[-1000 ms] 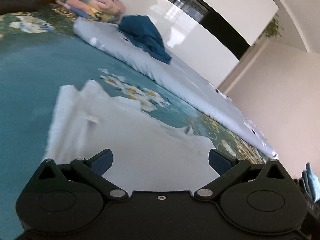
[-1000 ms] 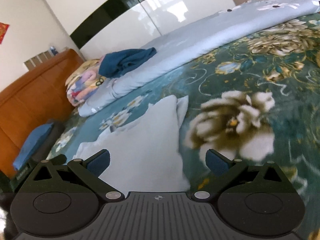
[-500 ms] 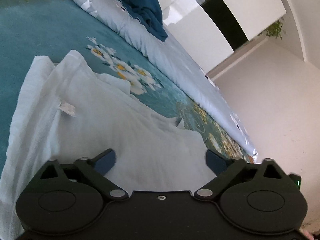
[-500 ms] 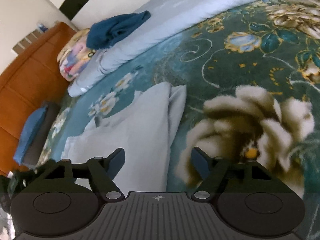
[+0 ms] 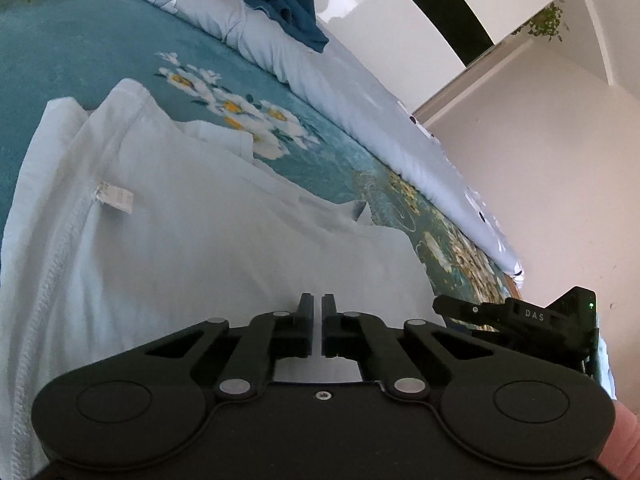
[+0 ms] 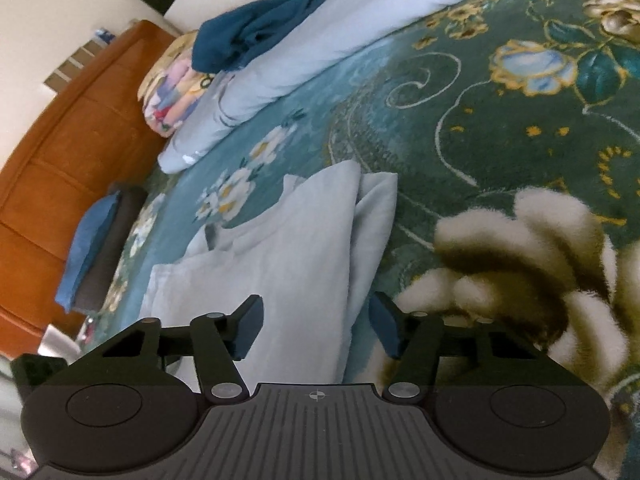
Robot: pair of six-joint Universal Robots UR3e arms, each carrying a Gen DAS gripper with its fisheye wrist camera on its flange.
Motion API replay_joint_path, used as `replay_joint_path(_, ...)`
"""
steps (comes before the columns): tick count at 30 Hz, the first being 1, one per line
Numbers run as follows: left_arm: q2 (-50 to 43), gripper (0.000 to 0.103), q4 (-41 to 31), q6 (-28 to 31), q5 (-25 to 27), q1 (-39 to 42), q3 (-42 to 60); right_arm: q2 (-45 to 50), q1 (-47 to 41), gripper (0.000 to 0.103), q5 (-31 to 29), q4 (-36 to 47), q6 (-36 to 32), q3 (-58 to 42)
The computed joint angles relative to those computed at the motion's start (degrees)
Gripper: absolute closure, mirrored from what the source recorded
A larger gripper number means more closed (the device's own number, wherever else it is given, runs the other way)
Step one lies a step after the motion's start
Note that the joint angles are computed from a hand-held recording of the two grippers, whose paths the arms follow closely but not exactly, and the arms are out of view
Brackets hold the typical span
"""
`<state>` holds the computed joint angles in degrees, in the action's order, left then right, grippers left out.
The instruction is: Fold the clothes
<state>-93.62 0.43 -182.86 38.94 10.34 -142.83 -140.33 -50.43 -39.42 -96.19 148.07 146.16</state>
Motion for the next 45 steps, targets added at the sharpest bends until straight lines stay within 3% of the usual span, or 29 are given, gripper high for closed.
replay_joint_path(4, -1.24, 0.103, -0.22, -1.41, -0.41, 0.20, 0.28, 0.07, -2.96, 0.064, -1.23, 9.14, -7.58, -2.83)
replay_joint_path(6, -1.67, 0.103, 0.47, -1.80, -0.58, 0.26, 0.02, 0.21, -3.39, 0.071, -0.49, 8.19, -6.32, -1.60)
replay_joint_path(8, -2.88, 0.103, 2.00, -2.57, -1.02, 0.33, -0.15, 1.01, -2.89, 0.086, 0.33, 4.58, -3.55, 0.36)
replay_joint_path(14, -7.04, 0.103, 6.88, -6.19, -1.41, 0.13, -0.06, 1.82, 0.48, 0.093, -0.27, -3.36, 4.97, 1.48)
replay_joint_path(22, -3.58, 0.102, 3.18, -6.02, -0.51, 0.03, -0.24, 5.22, 10.60, 0.095, -4.16, -13.86, 18.16, -4.56)
replay_joint_path(30, 10.01, 0.090, -13.73, 0.42, -1.71, 4.28, -0.84, 17.98, 29.00, 0.095, -16.61, -27.33, 35.78, -16.77)
replay_joint_path(36, 22.49, 0.077, -25.33, 7.98, -6.24, 13.07, -3.26, 30.03, 44.45, 0.095, -28.08, -31.32, 45.90, -29.60)
replay_joint_path(39, 29.85, 0.075, -37.44, 12.73, -9.40, 20.68, -3.96, 36.65, 51.81, 0.095, -32.98, -31.03, 49.52, -37.59)
replay_joint_path(45, 40.31, 0.073, -69.90, 29.05, -13.32, 33.75, -0.42, 52.66, 64.86, 0.095, -39.83, -28.73, 55.54, -56.16)
